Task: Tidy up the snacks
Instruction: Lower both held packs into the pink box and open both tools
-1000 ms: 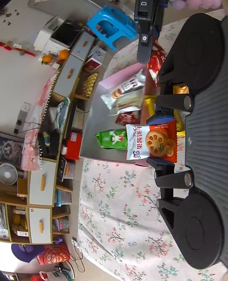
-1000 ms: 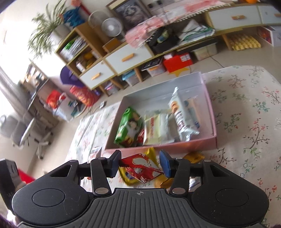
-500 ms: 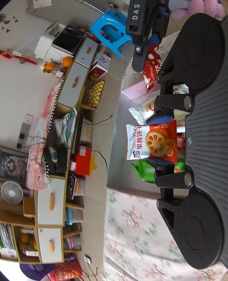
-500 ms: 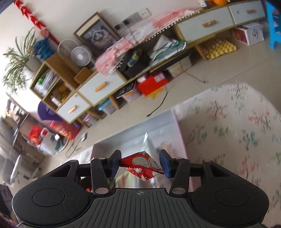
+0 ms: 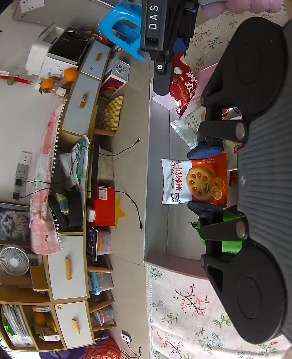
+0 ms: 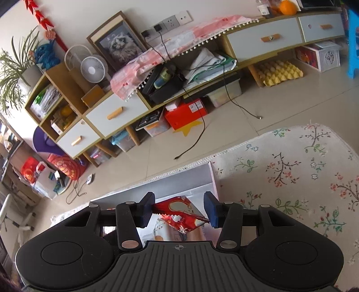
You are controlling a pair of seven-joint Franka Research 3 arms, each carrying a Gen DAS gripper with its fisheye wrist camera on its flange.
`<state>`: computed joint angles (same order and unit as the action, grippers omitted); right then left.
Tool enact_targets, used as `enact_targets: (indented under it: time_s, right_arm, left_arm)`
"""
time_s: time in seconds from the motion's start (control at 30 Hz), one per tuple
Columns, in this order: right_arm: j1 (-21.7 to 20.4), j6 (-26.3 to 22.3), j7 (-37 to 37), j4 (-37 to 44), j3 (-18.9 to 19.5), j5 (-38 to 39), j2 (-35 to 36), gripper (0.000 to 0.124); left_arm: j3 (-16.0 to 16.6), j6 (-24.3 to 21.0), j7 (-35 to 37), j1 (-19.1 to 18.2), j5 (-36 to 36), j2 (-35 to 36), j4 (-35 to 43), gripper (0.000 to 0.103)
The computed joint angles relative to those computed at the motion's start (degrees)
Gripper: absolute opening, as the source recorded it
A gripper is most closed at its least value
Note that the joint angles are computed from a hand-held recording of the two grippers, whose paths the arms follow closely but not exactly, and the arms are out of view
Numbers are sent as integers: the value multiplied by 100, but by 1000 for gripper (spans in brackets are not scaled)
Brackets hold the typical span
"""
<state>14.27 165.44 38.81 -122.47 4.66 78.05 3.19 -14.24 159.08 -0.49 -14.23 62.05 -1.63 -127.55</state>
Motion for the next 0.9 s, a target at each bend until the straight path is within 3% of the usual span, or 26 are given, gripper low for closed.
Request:
enact_targets:
  time_s: [0.23,0.3,0.4,0.73,0.83,0.9]
  right_arm:
    - [-39,-135,-129,44,0,222,55,51]
    - [-62,-221,55,49,-24,152,56,59]
    - [-98,-305,203,45,-50,108,37,59]
    - [-99,-399,470,-199,-125,-240,-307,60]
    - [-65,-435,496,-331,-163,-293,-504,72]
    - [-28,-438,472,-441,-189,-330,-665,72]
  left_arm:
    - [13,9,-60,-3,107,60,49,44]
    - [16,13,-72,-12,155,63,61,55]
    - [8,-1,-103,-27,258,13,40,61]
    - [-72,-100,129,-68,131,-157,-8,68]
    - [-117,-108,142,-61,73,-309,-81,71]
    - [-166,-133,131,-57,35,-416,-132,75]
